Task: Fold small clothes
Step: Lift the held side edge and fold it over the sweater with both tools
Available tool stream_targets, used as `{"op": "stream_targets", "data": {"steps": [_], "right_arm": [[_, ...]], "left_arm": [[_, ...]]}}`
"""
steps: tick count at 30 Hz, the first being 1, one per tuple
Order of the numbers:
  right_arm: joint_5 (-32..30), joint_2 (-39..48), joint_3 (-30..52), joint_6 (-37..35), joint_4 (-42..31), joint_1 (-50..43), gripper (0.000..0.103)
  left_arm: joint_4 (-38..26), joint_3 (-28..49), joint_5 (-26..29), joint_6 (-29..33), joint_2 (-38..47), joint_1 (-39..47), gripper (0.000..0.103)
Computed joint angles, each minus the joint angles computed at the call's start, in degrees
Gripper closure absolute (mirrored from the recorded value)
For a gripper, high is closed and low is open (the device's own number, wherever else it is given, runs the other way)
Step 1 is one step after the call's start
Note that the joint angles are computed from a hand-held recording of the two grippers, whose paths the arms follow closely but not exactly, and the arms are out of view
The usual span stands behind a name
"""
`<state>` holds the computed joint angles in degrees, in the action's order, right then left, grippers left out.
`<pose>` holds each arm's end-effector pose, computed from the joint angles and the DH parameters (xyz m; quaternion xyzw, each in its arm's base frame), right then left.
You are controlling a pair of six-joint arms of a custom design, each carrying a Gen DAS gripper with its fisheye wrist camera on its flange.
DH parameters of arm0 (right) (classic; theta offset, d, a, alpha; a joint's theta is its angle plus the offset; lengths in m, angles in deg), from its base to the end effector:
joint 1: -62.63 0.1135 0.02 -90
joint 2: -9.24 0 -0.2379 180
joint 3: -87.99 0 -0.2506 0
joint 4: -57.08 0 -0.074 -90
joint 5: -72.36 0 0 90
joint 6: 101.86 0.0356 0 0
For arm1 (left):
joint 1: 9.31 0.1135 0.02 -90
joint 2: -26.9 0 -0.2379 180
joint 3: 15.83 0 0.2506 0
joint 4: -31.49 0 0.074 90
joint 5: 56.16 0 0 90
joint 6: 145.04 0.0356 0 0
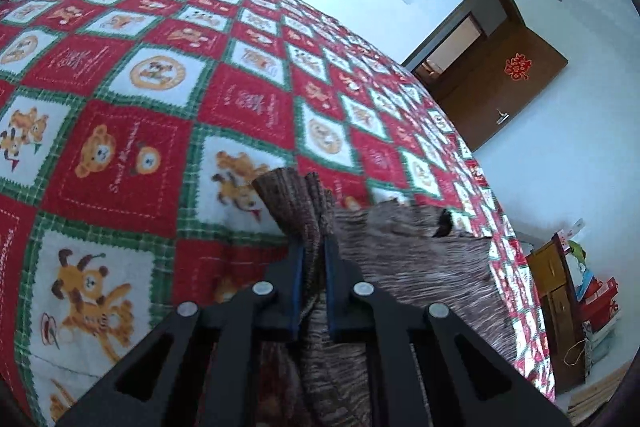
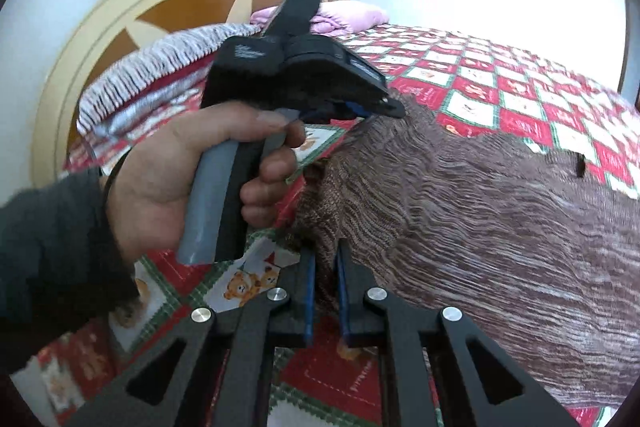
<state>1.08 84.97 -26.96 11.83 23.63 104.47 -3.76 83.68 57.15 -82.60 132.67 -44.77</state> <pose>0.2199 0.1816 0.2226 -0.0807 0.9073 0.0821 0.4044 0.3288 -0.2515 0.2444 0.1443 0.8852 -0.3672 0.2466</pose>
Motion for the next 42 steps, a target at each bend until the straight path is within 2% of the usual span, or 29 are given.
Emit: {"op": "stream_targets", "data": {"steps": [7, 15, 25, 34, 38, 42], "right_arm": [[-2.65, -9.21, -5.39, 2.81, -0.51, -2.81, 0.096], [-6.27, -22.10, -10.39, 5.12, -4.56, -8.14, 0.097], [-10.65, -36.64, -13.70, 3.22, -13.76, -15.50, 0.097], [-10.80, -47.91, -12.87, 0.68, -23.55, -19.56, 0.097], [-15.07, -52.78, -12.83, -1.53, -27.74, -26.11, 0.097], [-25.06, -57.12, -13.86, -5.83, -31.84, -39.13, 0.097]], "left_arm": [[-2.32, 4.30, -1.11, -1.78, 0.20, -3.40, 0.094], [-5.12, 11.69, -3.02, -3.28, 1.46, -8.62, 0.094], [-9.89, 22.41, -4.66, -4.38, 6.59, -13.48, 0.094], [-12.06, 31.80, -5.54, -5.65, 12.48, -17.55, 0.094], [-13.82, 38.07, -5.45, -5.96, 16.73, -19.76, 0.094], [-16.91, 45.43, -6.05, -5.75, 21.31, -22.03, 0.094]]}}
